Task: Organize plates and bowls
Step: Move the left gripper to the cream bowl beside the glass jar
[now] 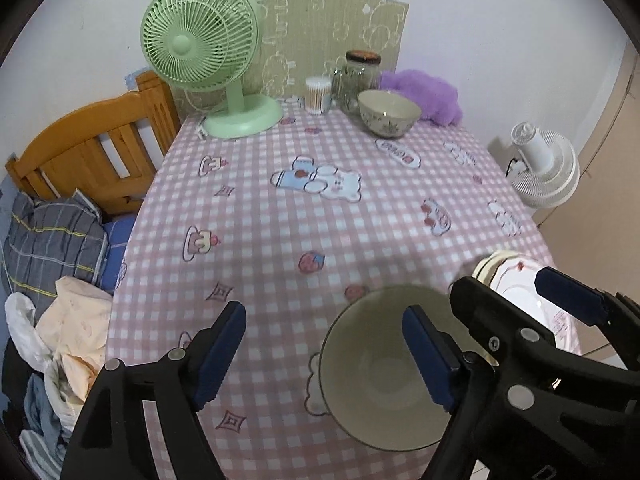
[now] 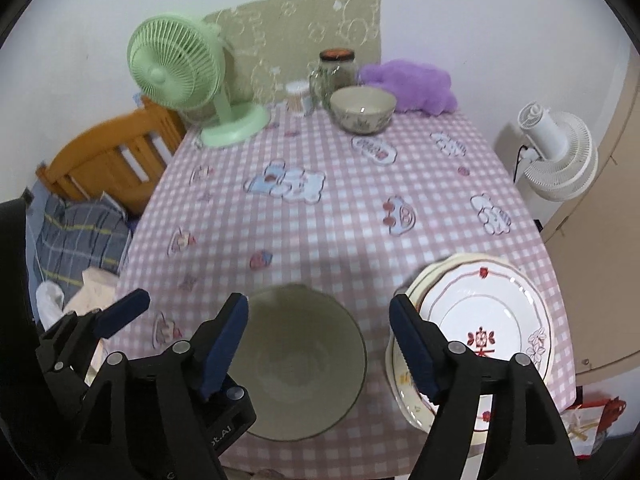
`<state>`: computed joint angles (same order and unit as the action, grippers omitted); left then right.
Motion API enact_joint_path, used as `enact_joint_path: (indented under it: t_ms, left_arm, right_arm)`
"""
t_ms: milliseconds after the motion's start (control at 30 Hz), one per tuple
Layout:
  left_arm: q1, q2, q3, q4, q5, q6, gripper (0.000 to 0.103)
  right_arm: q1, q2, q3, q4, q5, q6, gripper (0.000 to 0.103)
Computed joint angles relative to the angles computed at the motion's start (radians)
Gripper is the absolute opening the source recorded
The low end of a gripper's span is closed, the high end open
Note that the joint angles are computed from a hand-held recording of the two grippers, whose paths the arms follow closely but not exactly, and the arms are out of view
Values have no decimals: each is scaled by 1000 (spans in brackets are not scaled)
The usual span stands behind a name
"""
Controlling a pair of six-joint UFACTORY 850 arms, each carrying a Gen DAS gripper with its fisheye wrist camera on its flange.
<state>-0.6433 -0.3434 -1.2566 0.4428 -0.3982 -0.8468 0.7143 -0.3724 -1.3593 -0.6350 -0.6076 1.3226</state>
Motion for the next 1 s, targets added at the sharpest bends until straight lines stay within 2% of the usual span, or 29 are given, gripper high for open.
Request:
enact_joint_path:
  t_ms: [133, 333, 500, 767, 1000]
  left_arm:
    - [5, -9, -36, -26, 7, 42, 82]
    - [-4, -37, -104, 64, -9, -19, 82]
    - [-16, -87, -192, 103, -40, -64, 82]
    - [-41, -206, -378, 162, -148, -155, 82]
    - [-59, -344, -596, 188, -254, -212, 82]
  right_arm:
    - [-7, 2, -27, -32, -17, 13, 81]
    - [-31, 7, -50, -62, -20, 5, 89]
    - [-68, 10, -64, -66, -4, -34, 90]
    - [-151, 0, -92, -17, 54, -177, 90]
    - [-239, -23, -126, 53, 139, -349, 90]
